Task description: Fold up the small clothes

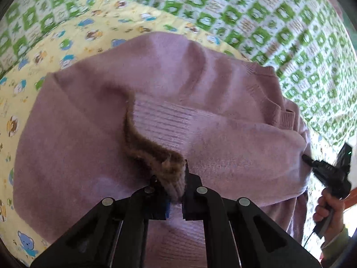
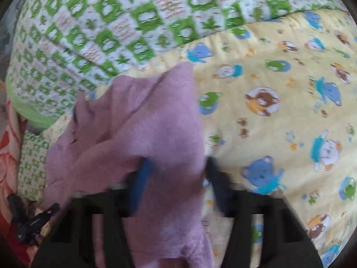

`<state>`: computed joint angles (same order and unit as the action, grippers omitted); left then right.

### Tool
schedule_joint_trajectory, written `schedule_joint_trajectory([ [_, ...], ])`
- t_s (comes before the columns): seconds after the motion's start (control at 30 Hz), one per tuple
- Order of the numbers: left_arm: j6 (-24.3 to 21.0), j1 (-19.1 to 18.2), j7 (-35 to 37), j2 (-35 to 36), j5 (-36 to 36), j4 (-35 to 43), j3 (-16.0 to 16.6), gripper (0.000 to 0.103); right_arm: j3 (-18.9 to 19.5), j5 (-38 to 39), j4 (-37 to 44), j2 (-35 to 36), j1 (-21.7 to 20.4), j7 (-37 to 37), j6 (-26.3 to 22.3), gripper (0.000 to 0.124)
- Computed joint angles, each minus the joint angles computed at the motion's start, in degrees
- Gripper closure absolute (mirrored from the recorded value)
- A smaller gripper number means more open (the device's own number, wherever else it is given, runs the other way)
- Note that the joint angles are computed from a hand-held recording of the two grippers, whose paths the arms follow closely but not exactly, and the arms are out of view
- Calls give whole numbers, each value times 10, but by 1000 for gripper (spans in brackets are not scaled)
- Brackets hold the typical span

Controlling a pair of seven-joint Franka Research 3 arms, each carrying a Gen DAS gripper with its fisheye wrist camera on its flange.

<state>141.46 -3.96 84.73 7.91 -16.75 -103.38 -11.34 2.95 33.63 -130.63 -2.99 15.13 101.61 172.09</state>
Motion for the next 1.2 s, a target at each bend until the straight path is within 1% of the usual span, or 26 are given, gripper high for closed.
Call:
schedule_joint_trajectory([
  [0.03, 0, 0, 9, 3, -7, 6, -3, 98, 5, -58, -10, -14, -12, 42, 2, 116],
  [0.07, -2, -2, 19, 9, -16, 17, -8, 98, 15, -131, -22, -34, -33, 97, 1, 116],
  [0.13, -5, -9, 32, 25, -21, 40, -17, 98, 44, -254, -49, -79, -88, 194, -10, 117],
  [0.17, -10, -14, 36, 33, -20, 52, -21, 98, 57, -297, -60, -100, -114, 225, -22, 117],
  [0.2, -13, -20, 37, 43, -10, 65, -24, 98, 55, -312, -66, -110, -122, 230, -36, 117],
  [0.27, -13, -28, 31, 52, 10, 72, -25, 98, 42, -315, -71, -113, -120, 220, -62, 117],
  [0.33, -21, -31, 16, 60, 28, 79, -22, 98, 35, -318, -73, -103, -113, 210, -72, 117],
  [0.43, -21, -21, 13, 54, 35, 69, -18, 98, 46, -350, -71, -80, -116, 236, -65, 117],
  [0.5, -22, -14, 19, 47, 29, 59, -17, 98, 32, -324, -79, -72, -96, 225, -39, 116],
  [0.6, -24, -7, 32, 34, 23, 39, -17, 98, 37, -335, -83, -69, -95, 243, -38, 114],
  [0.7, -21, -11, 35, 23, 19, 26, -18, 98, 58, -403, -79, -76, -119, 288, -59, 114],
  [0.73, -16, -15, 32, 20, 30, 20, -16, 98, 65, -432, -74, -78, -128, 308, -71, 114],
  [0.77, -15, -20, 23, 20, 47, 18, -14, 98, 70, -454, -65, -74, -132, 323, -82, 114],
  [0.8, -20, -22, 18, 23, 56, 19, -12, 97, 63, -457, -59, -72, -127, 320, -91, 114],
  [0.83, -24, -23, 16, 24, 57, 21, -12, 95, 55, -453, -55, -69, -119, 314, -99, 114],
  [0.87, -35, -21, 16, 26, 56, 25, -11, 89, 48, -447, -53, -69, -112, 306, -105, 114],
  [0.9, -46, -17, 21, 24, 48, 27, -11, 86, 43, -442, -47, -67, -107, 303, -113, 114],
  [0.93, -54, -13, 31, 18, 39, 26, -12, 82, 40, -439, -47, -71, -103, 306, -117, 111],
  [0.97, -55, -10, 41, 7, 34, 18, -11, 76, 42, -445, -45, -75, -104, 320, -123, 106],
  [1.0, -58, -7, 51, -7, 31, 8, -8, 70, 49, -462, -46, -84, -109, 345, -128, 101],
  [1.03, -58, -6, 58, -19, 28, -3, -5, 57, 55, -477, -52, -95, -112, 365, -127, 97],
  [1.07, -60, -5, 68, -33, 22, -14, -2, 48, 60, -488, -64, -110, -115, 384, -118, 90],
  [1.1, -62, -2, 81, -49, 9, -26, 2, 46, 63, -487, -75, -125, -114, 393, -108, 85],
  [1.2, -80, 0, 119, -95, -34, -62, 18, 42, 74, -462, -103, -159, -103, 395, -88, 82],
])
